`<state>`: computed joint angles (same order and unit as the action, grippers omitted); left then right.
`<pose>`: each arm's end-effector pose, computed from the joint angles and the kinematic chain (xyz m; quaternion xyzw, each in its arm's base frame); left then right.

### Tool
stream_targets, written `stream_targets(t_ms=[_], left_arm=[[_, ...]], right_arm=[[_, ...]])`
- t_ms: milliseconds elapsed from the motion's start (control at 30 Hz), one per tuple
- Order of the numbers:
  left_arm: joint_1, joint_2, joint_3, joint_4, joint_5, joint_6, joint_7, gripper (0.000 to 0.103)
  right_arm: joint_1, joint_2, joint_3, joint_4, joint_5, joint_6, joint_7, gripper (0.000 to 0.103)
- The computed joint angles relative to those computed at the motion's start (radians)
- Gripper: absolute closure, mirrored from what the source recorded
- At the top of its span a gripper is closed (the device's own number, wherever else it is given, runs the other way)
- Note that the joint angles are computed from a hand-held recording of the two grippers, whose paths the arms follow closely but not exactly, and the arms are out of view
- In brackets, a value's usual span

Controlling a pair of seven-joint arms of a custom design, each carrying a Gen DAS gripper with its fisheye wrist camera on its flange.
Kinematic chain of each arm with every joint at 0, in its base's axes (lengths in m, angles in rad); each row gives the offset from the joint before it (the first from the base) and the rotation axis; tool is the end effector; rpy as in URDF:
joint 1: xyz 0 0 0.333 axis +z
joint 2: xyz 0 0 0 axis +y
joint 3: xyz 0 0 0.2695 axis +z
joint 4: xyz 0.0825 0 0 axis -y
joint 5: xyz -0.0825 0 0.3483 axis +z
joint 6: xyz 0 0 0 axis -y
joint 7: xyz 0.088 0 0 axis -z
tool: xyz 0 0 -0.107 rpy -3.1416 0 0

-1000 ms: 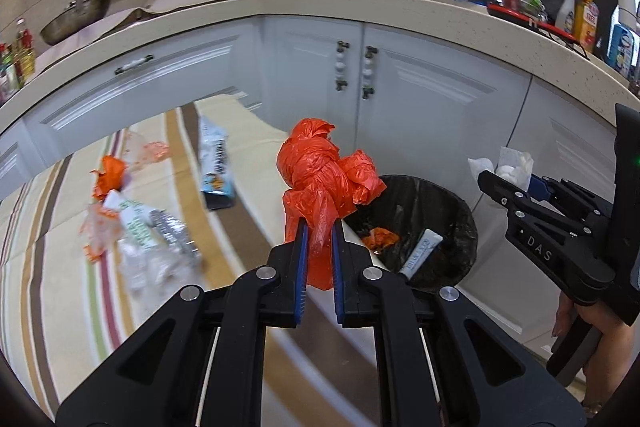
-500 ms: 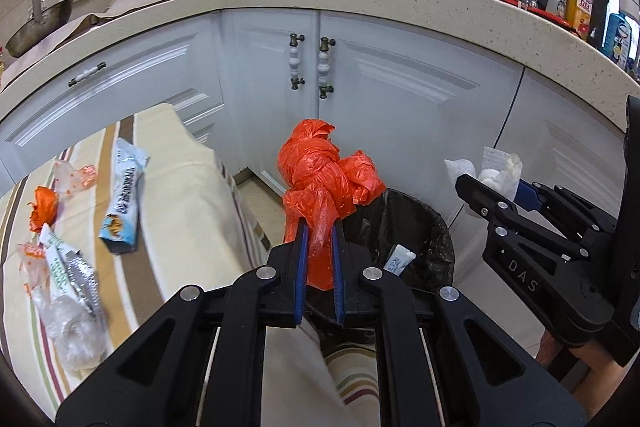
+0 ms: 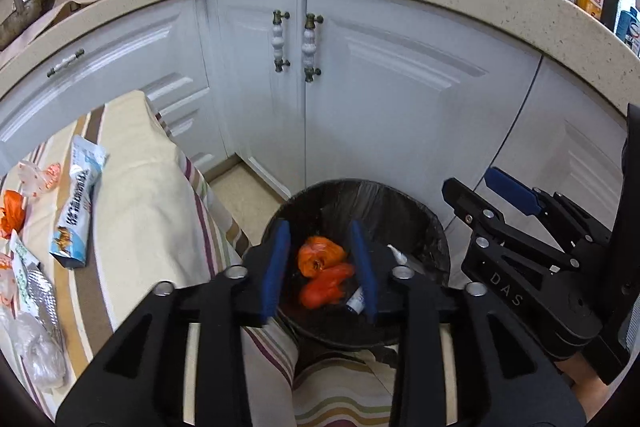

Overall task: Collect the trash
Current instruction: 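Carry the tissue and red bag over the bin and release both, then return both tools to the table and approach the clear plastic bag with the right tool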

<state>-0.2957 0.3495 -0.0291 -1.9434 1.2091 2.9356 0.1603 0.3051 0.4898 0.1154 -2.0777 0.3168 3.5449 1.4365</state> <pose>0.5431 -0.2452 0.3263 -0.6421 0.6628 -0.2844 0.2599 0.5570 0.2007 0.2938 -0.6742 0.5763 -0.2486 0.3893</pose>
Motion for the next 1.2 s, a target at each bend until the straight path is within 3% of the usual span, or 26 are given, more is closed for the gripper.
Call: stream_targets(t_ms=[200,367,700,967,1200], left_arm=[[0.008,-0.057,0.015,-0.043,0.097,0.014,-0.103,0.064],[0.054,-0.144,-0.004,-0.123,0.197,0.014,-0.197,0.062],[0.225,-0.433,-0.059,-0.405,0.345,-0.021,-0.389,0.06],[0.371,-0.691,-0.068,-0.656,0.326,-0.046,-0.421,0.06],[0.488,-0.868,-0.055,-0.837,0.253,-0.04,-0.364,0.06]], right_arm=[[0.036,-0.012,-0.025,-0.003,0.037,-0.009,-0.016,0.054],[0.063,-0.036,-0.019,-0.011,0.054,-0.005,-0.027,0.053],[0.056,-0.067,0.093,-0.012,-0.067,0.002,0.016,0.052],[0.092,-0.066,0.158,0.01,-0.188,-0.021,0.033,0.051],[0.125,-0.051,0.2,0.038,-0.243,-0.063,0.019,0.049]])
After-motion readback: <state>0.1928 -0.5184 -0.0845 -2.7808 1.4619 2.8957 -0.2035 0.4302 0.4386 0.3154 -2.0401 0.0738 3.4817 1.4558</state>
